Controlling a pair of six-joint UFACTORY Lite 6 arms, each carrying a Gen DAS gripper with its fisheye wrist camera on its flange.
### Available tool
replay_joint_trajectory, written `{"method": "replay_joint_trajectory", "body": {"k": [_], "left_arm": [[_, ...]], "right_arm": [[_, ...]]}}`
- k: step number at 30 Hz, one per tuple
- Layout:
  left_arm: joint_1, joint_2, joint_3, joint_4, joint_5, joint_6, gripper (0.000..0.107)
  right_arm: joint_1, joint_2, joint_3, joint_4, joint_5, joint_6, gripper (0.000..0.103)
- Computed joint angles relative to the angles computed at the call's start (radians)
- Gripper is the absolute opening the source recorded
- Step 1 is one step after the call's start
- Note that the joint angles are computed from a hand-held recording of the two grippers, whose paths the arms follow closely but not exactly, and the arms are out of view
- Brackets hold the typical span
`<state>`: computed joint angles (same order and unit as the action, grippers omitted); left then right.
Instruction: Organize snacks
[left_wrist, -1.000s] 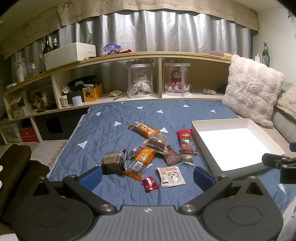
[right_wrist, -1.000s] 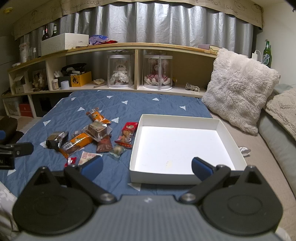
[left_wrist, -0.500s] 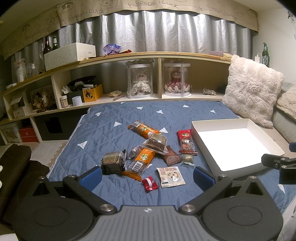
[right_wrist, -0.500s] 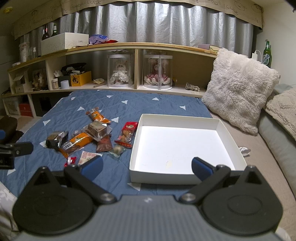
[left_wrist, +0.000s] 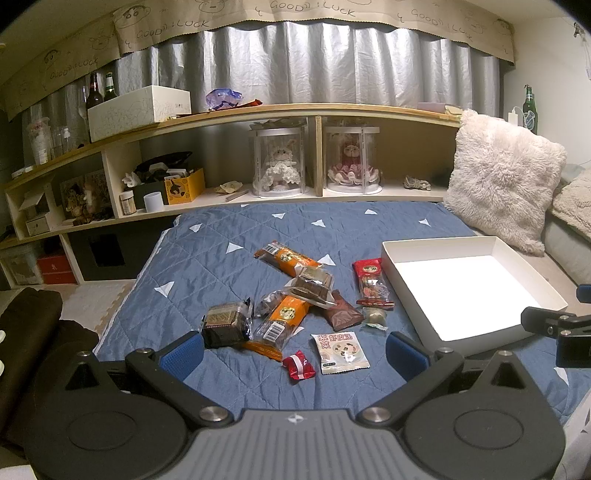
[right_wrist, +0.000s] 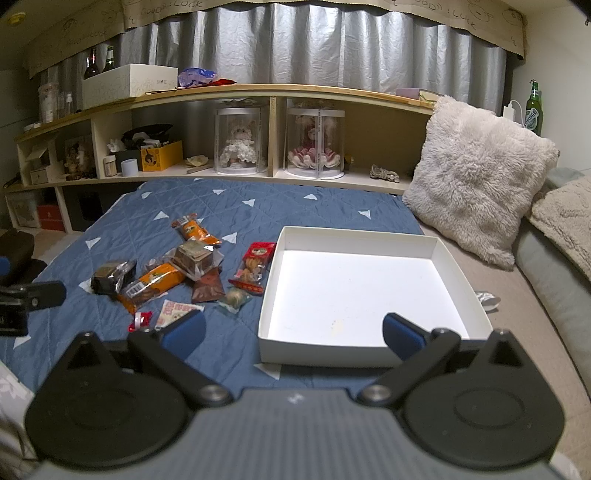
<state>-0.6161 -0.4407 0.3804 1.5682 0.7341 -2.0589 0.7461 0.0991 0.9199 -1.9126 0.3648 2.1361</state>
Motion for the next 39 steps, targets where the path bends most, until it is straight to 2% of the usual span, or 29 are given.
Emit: {"method": "replay_joint_trajectory", "body": {"k": [15,17,20,21,26,31,39], "left_arm": [[0.006,-0.003,-0.012,0.011,0.0,-0.015,0.103],[0.01,0.004,-0.01,0.015,0.001,-0.022,0.103],[0.035,0.023,0.007,0.012,-0.015,-0.009,0.103],[0.051,0.023,0.041,-0.018,-0.024,0.042,0.103],[0.091,0.054,0.069,-0.016,-0.056,0.045,0.103],[0.125,0.11,0.121,-0.014,-0.083,0.06,0.103],[0.225,0.184,0.185,0.003,-0.179,0.07,0.103]], "right_arm": [[0.001,0.003,0.014,0.029,-0.009,-0.031,0.102],[-0.003,0.006,0.003,-0.027,-0.012,0.029,0.102],[0.006,0.025,0.037,0.008,-0.015,-0.013,0.102],[0.0,0.029,0.042,0.003,-0.022,-0.015,0.102],[-0.025,0.066,0.075,-0.031,-0.066,0.005,0.102],[-0.037,0.113,0.133,0.007,-0.088,-0.069,0.102],[-0.064,0.225,0.282,0.134,-0.137,-0.248,0.102]]}}
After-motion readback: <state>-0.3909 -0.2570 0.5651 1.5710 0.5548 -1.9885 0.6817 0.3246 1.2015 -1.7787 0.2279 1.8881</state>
